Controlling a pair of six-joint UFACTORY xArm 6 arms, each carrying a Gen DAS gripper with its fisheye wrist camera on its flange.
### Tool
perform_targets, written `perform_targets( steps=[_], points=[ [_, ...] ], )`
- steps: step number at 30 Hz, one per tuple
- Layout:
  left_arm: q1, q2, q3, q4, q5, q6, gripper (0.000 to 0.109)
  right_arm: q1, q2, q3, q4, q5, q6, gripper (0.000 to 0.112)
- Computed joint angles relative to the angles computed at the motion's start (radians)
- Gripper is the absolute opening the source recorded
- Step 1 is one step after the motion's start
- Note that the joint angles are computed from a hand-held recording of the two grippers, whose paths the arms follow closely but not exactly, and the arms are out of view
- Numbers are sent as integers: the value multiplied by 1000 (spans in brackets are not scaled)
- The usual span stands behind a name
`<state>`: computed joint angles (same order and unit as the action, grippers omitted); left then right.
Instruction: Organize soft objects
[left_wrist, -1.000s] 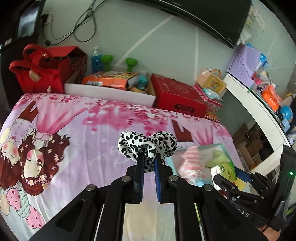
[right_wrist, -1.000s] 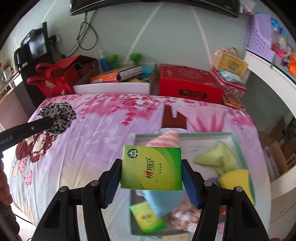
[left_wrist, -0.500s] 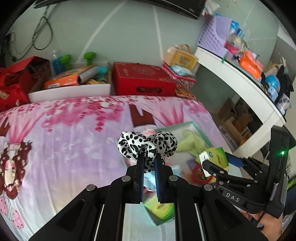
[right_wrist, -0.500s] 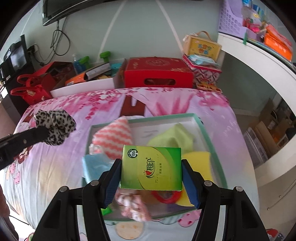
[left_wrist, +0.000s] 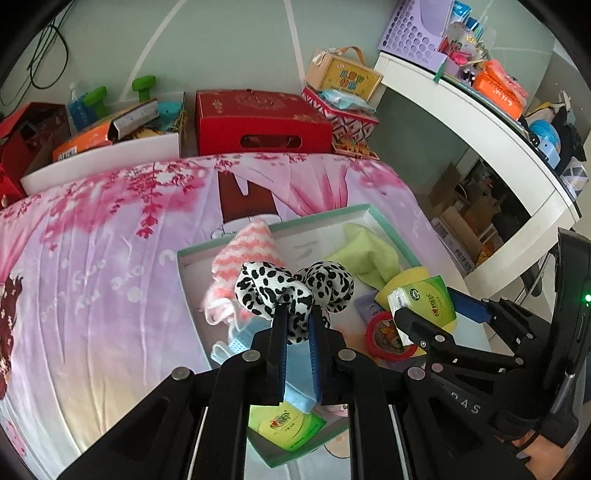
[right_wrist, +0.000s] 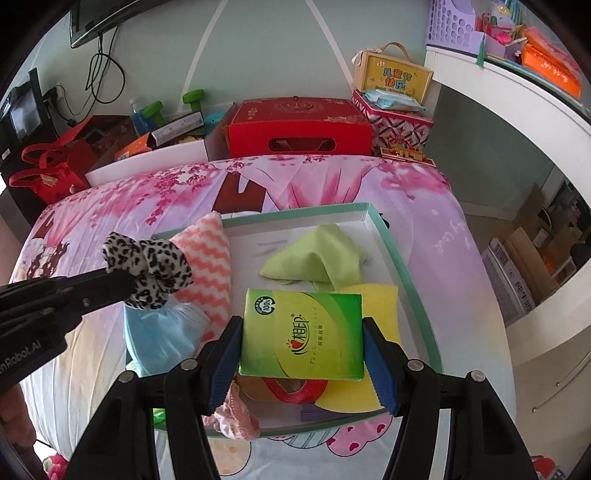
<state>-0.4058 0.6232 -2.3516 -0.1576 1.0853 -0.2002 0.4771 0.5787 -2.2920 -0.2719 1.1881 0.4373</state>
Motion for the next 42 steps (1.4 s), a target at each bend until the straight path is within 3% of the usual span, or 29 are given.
perform_targets(
  steps=[7,14,22,29,35,38,40,42],
  points=[
    [-6,48,-66,-7,41,-6,12,-2,5,5,5,8,-3,66],
    [-5,85,-113,-8,67,-15,13,5,78,-105,7,77,-25,66],
    [-3,76,-100,-9,74,-19,40,9,105,-150,-3,106,-47,66],
    [-3,6,-1,15,24,-30,52,15,68,-94,-12,95,-31,69],
    [3,-92,144,75,-35,-62,68,26,43,-67,-30,94,-15,80],
    [8,-133,207,110,-58,-81,74,38,23,-40,-51,88,-4,91],
    [13,-170,265,142,-76,-101,88,44,11,-23,-57,86,2,99],
    [15,-198,309,177,-87,-118,94,53,-7,5,-71,80,17,103]
  ],
)
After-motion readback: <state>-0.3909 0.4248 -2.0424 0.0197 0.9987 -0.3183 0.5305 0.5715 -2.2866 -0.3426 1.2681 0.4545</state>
